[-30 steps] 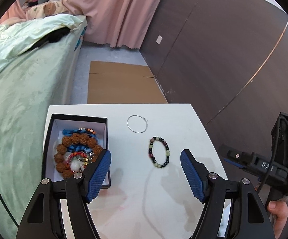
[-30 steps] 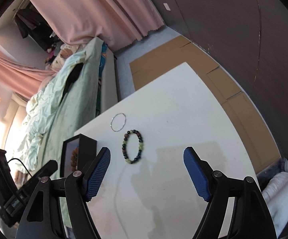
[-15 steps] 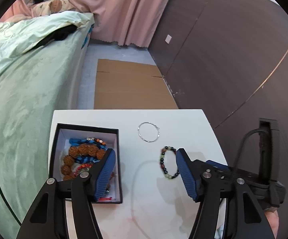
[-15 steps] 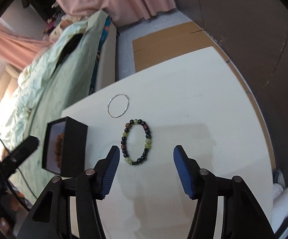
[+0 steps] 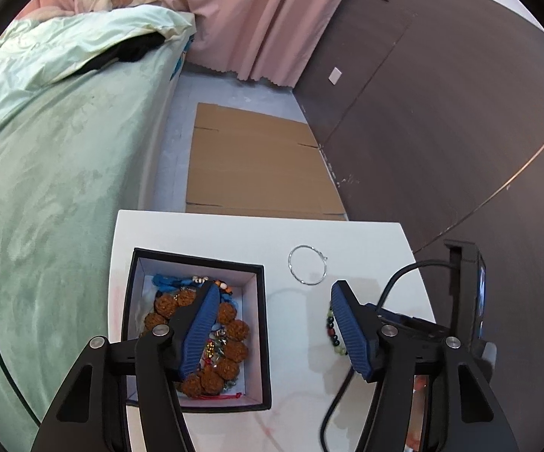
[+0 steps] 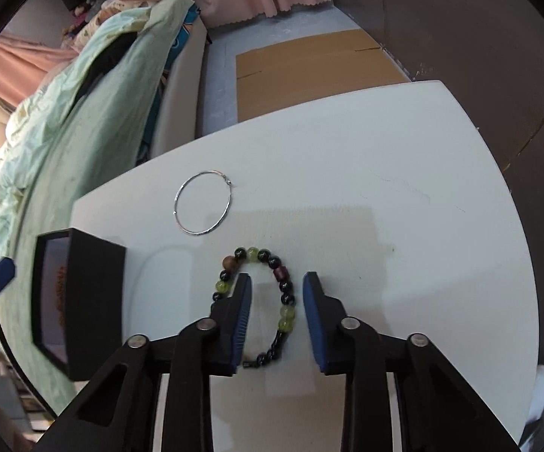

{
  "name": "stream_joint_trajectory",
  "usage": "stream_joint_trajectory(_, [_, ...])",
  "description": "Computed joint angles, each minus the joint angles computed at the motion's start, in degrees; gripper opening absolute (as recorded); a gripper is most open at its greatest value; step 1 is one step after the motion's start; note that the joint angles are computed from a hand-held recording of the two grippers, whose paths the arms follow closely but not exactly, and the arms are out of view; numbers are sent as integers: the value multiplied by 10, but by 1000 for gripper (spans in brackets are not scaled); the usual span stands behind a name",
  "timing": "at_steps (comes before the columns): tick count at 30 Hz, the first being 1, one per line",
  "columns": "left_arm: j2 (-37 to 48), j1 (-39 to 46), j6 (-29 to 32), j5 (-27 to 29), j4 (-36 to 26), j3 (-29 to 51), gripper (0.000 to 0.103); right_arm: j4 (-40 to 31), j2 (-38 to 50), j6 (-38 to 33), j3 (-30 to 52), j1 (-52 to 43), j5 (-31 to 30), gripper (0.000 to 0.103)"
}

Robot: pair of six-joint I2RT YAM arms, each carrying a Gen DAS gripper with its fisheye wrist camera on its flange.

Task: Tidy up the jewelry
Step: 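Lift the beaded bracelet with right while left moves to the large silver hoop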

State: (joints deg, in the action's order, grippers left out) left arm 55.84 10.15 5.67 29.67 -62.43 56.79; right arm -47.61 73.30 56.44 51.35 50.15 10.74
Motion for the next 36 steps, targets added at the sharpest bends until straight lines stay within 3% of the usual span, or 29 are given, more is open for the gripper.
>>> stream_joint_trajectory(3, [8,3,-4,9,2,3,62,-36,35,-5,31,30,42,11])
stream_joint_trajectory(6, [10,2,-10,12,4,3,62,-37,24,-8,27,33,36,9])
stream_joint_trajectory(10, [3,-24,-24,2,5,7,60,-21,-52,0,-7,11,16,9])
stream_joint_trajectory(17, [-2,-120,-84,-78,28,2,48,-27,-181,-13,-45,-48,-23,9])
stream_joint_trajectory(20, [6,-175,-115,-109,39,2,47,-40,-227,-19,-53,-68,-33,9])
stream_joint_trajectory(29, [126,-327,-172,-234,49,52,47,-64,-310,-66,-74,-193,-104,9])
stream_joint_trajectory(34, [195,-348,-180,-251,41,83,55,-72,-334,-85,-77,-245,-143,9])
stream_joint_trajectory(36, [215,-357,-188,-267,36,95,67,-72,-343,-92,-80,-269,-162,9])
